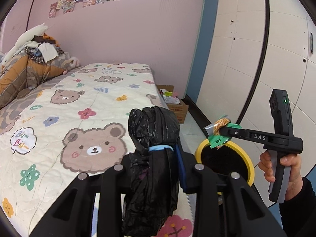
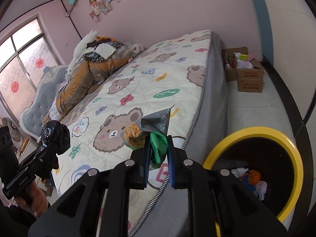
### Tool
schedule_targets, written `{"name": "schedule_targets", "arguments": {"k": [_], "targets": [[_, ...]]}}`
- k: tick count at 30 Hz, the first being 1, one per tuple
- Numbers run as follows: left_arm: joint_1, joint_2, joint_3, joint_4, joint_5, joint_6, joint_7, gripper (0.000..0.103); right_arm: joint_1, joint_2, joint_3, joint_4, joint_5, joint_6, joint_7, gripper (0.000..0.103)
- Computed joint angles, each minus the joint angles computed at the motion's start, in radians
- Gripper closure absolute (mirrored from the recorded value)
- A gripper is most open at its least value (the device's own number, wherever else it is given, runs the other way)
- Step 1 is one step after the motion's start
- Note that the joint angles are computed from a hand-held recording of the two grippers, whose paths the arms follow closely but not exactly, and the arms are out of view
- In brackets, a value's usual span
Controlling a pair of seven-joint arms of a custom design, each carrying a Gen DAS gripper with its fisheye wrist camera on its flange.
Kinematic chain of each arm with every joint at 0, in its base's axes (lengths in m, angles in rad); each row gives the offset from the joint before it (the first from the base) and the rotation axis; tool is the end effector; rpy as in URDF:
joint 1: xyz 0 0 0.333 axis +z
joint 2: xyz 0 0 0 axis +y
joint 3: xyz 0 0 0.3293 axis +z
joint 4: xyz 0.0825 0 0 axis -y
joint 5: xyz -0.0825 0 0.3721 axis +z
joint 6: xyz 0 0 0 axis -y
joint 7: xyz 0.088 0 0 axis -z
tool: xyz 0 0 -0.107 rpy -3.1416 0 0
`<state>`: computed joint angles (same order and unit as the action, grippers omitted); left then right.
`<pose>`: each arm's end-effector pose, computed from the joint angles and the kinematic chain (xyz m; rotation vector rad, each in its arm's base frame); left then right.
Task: Collect trash
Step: 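Carry the black bag and green snack packet over the bin with both tools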
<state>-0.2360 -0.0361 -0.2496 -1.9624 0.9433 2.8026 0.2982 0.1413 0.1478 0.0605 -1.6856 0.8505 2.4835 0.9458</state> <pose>0.4941 -0.3067 0.5927 -1.6578 1.6275 -1.0816 0.6333 0.1235 0.5965 -1.7785 1.3053 -0.1366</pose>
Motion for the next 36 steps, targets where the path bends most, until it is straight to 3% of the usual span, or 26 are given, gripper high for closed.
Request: {"name": "schedule_targets", "arguments": {"k": [7, 19, 23, 36], "targets": [[-0.048, 0.108, 0.0, 0.122, -0.022, 0.012, 0.073, 0.073, -0.029, -0.07, -0.034, -0.09, 0.035, 0.053, -0.027, 0.088], [-0.174, 0.323, 0.041, 0.351, -0.164, 0.018, 0.282, 0.073, -0.066, -0.124, -0.085, -0.186, 0.014, 0.144, -0.021, 0.088], [-0.202, 0.393, 0.05, 0.434, -0.241, 0.004, 0.379, 0.073, -0.072, -0.115, -0.089, -0.199, -0.043, 0.204, 0.01, 0.088], [-0.267, 0.596, 0.064, 0.688, -0.442, -0.1, 0.602, 0.073, -0.103, -0.044, -0.084, -0.181, -0.133, 0.242, 0.065, 0.087]]}}
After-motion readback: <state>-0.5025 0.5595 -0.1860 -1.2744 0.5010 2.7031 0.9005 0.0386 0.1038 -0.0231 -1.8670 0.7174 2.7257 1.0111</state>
